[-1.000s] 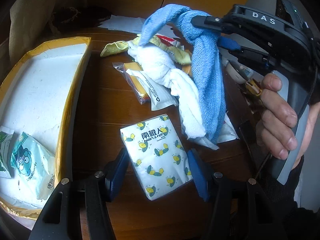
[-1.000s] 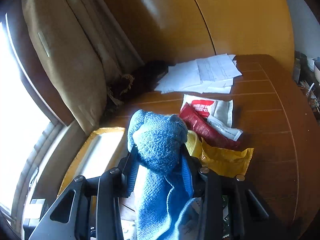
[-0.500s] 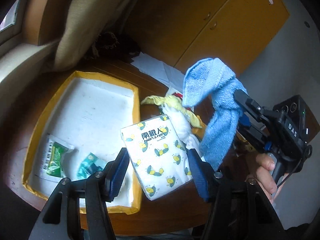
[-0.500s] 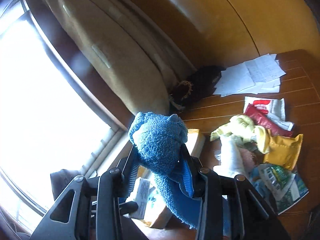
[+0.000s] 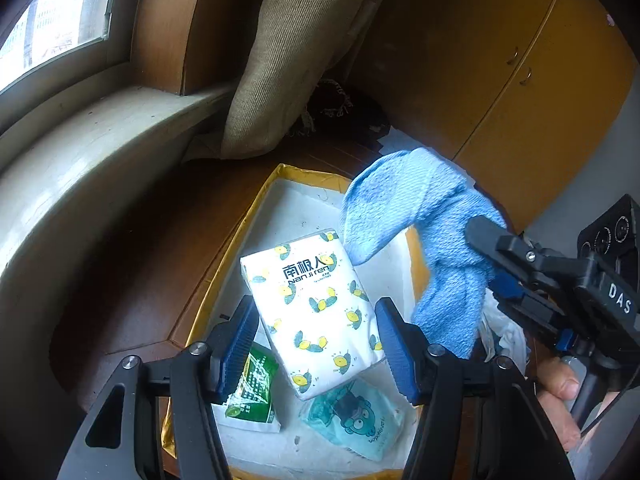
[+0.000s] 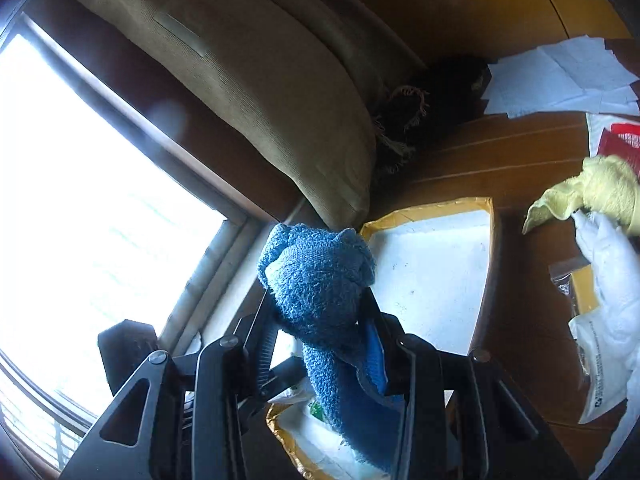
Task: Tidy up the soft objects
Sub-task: 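Lower the tissue pack and blue towel into the tray and open both grippers, then grasp the white cloth with the left gripper while the right grasps a white paper packet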
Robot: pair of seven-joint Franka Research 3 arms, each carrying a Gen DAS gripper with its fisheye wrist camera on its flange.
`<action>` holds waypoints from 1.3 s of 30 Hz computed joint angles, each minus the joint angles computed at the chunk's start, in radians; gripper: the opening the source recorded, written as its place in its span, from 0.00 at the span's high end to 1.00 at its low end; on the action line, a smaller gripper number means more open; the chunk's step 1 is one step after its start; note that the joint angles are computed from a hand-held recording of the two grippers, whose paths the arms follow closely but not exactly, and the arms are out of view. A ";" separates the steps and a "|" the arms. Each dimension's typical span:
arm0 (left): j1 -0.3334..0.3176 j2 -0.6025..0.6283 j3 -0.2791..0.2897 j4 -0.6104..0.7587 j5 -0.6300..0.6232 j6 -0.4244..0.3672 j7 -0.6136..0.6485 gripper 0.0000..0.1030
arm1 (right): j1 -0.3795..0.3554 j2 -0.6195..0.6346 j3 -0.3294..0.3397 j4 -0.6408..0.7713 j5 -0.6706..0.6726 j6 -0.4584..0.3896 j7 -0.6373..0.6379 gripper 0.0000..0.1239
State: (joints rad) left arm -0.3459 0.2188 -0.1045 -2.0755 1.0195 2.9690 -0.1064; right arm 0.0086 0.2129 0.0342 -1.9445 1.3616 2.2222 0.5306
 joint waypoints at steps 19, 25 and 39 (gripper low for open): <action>-0.009 0.168 -0.028 0.156 -0.375 -0.180 0.447 0.35 | 0.047 0.101 0.072 0.022 -0.180 0.305 0.075 0.57; -0.087 0.111 0.067 0.091 -0.216 -0.101 0.230 0.23 | 0.025 0.061 0.069 -0.006 -0.071 0.272 -0.018 0.45; -0.130 0.106 -0.016 0.166 0.090 -0.029 -0.006 0.22 | -0.056 -0.178 -0.097 -0.288 0.060 0.050 -0.353 0.45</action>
